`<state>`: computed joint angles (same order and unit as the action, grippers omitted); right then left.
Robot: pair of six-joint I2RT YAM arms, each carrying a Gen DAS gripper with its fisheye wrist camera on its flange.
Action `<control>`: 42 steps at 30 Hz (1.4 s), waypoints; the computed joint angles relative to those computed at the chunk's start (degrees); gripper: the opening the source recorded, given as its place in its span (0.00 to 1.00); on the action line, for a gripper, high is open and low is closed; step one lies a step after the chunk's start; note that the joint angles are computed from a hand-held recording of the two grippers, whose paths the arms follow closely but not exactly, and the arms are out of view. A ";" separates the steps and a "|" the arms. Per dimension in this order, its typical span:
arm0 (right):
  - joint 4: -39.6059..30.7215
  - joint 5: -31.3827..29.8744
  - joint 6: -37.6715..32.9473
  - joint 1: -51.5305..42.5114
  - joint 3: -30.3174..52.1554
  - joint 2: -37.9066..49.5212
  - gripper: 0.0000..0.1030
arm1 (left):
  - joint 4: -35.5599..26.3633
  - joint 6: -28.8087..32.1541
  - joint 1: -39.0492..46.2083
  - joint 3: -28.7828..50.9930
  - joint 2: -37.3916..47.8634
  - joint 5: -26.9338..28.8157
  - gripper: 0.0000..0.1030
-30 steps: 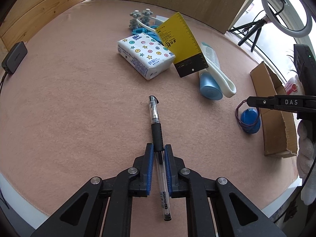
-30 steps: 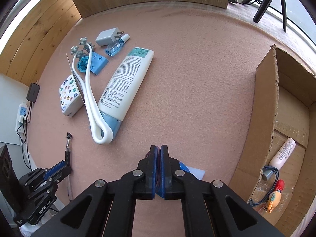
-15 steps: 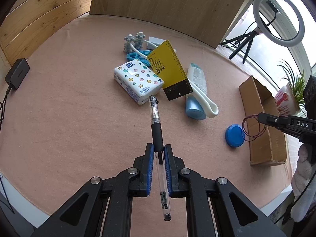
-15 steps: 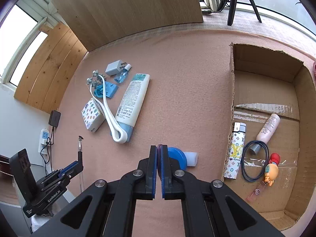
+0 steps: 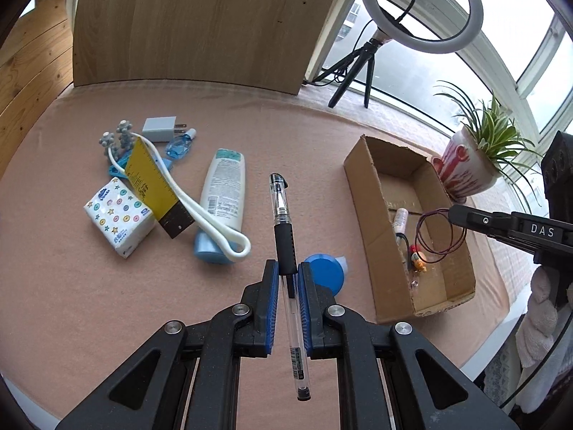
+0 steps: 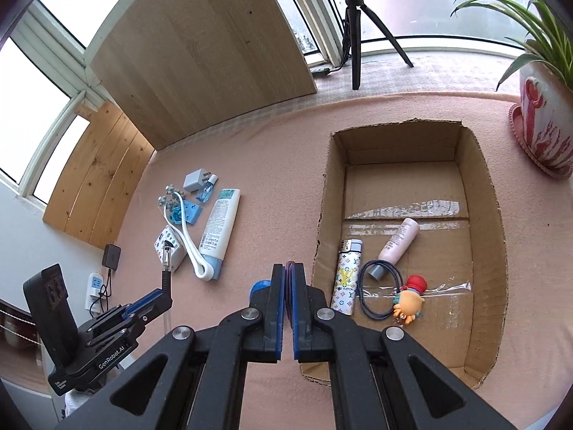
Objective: Organize objects
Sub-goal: 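Carry the pen and cable into the box and open both tools, then move both open tools back toward the white lotion tube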
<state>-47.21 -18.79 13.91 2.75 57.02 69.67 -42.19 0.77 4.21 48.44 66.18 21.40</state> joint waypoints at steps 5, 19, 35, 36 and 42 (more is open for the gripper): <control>-1.54 -1.55 -4.10 -7.34 -1.16 -1.40 0.03 | 3.24 -6.81 -12.45 3.55 3.09 -2.58 0.11; -1.83 -5.13 -11.55 -19.04 -3.32 0.59 0.03 | 9.44 -16.43 -31.75 12.67 15.38 -9.99 0.11; 1.14 -2.65 -10.31 -15.83 -2.70 1.49 0.29 | 8.78 -16.00 -29.53 11.42 12.71 -11.66 0.34; 1.57 -2.59 -9.80 -14.81 -2.59 1.56 0.29 | 8.53 -15.86 -28.76 11.04 12.09 -11.53 0.34; 5.33 -2.06 -4.53 -6.92 -2.57 2.94 0.35 | 7.54 -15.09 -22.63 7.12 6.12 -11.44 0.42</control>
<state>-41.88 -20.85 9.38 -4.17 54.45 72.61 -34.65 -14.31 -18.42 55.56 72.30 9.96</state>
